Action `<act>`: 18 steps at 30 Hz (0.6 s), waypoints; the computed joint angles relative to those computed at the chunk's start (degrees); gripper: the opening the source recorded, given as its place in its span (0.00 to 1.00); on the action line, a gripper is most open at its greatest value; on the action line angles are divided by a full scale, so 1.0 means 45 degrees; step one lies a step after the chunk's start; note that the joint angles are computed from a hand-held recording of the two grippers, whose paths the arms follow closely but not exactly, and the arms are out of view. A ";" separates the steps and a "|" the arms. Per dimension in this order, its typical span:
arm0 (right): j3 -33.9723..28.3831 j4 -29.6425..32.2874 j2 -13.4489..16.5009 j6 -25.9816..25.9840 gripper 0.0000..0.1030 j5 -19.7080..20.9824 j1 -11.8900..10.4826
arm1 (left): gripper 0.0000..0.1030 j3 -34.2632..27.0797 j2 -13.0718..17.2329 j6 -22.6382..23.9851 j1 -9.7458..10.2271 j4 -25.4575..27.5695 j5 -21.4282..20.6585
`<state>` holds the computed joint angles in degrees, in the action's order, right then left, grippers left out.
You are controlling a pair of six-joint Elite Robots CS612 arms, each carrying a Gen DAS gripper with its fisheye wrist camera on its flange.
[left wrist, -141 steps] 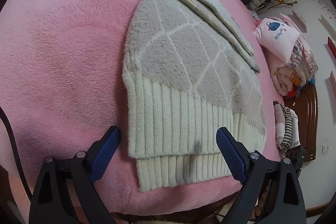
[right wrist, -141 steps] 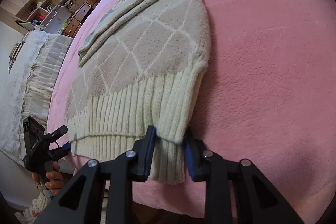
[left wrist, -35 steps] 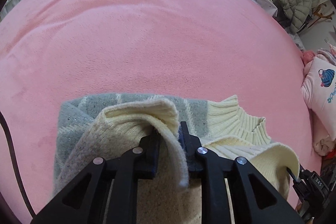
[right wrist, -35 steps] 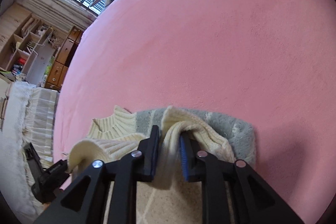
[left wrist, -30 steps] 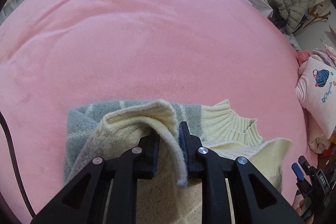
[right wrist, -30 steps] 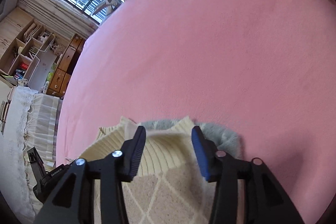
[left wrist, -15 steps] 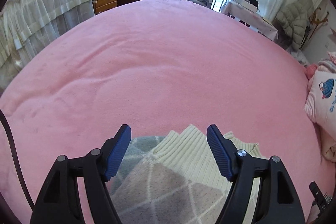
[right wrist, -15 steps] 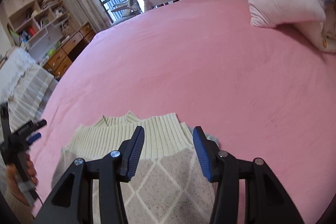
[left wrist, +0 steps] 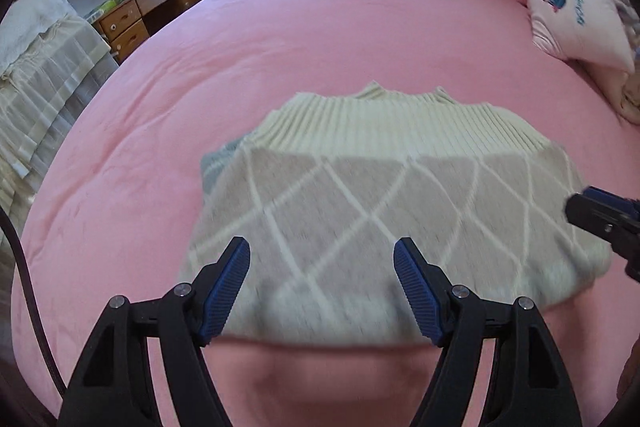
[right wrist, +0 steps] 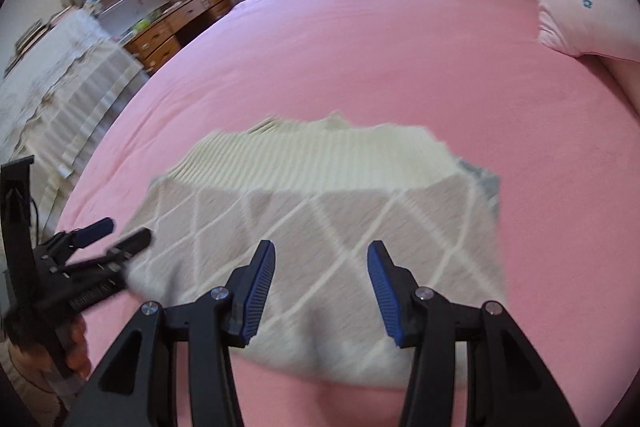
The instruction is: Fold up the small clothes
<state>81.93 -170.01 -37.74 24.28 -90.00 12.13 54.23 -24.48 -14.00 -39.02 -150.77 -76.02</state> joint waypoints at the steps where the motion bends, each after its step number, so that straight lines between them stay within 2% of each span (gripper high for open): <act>1: 0.0062 -0.0072 -0.0006 -0.0145 0.47 0.0158 0.0117 | 0.71 0.0393 -0.0143 -0.0050 -0.0046 -0.0374 0.0096; 4: 0.0113 -0.0234 0.0032 -0.0397 0.47 0.0556 0.0332 | 0.71 0.1298 -0.0445 -0.0701 -0.0103 -0.1399 0.0510; 6: -0.0018 -0.0187 0.0153 -0.0617 0.47 0.0487 0.0496 | 0.71 0.1372 -0.0437 -0.1378 -0.0013 -0.1468 0.0501; 8: -0.0306 0.0078 0.0360 -0.0598 0.47 0.0510 0.0581 | 0.71 0.1193 -0.0288 -0.1810 0.0066 -0.1228 0.0566; 12: -0.0796 0.0838 0.0815 -0.0319 0.46 0.0266 0.0584 | 0.71 0.0402 0.0268 -0.2513 0.0205 0.0114 0.1167; 15: -0.0636 0.1085 0.0874 -0.0012 0.33 -0.0009 0.0410 | 0.71 0.0366 0.0405 -0.2867 0.0390 0.0150 0.0959; 16: -0.0407 0.0901 0.0815 0.0110 0.23 0.0012 0.0306 | 0.71 0.0395 0.0419 -0.2884 0.0469 0.0028 0.0733; 17: -0.0081 0.0712 0.0701 0.0309 0.09 -0.0047 0.0162 | 0.71 0.0433 0.0426 -0.2852 0.0525 -0.0085 0.0597; 18: 0.0123 0.0625 0.0623 0.0509 0.01 -0.0209 0.0089 | 0.71 0.0475 0.0429 -0.2743 0.0565 -0.0195 0.0531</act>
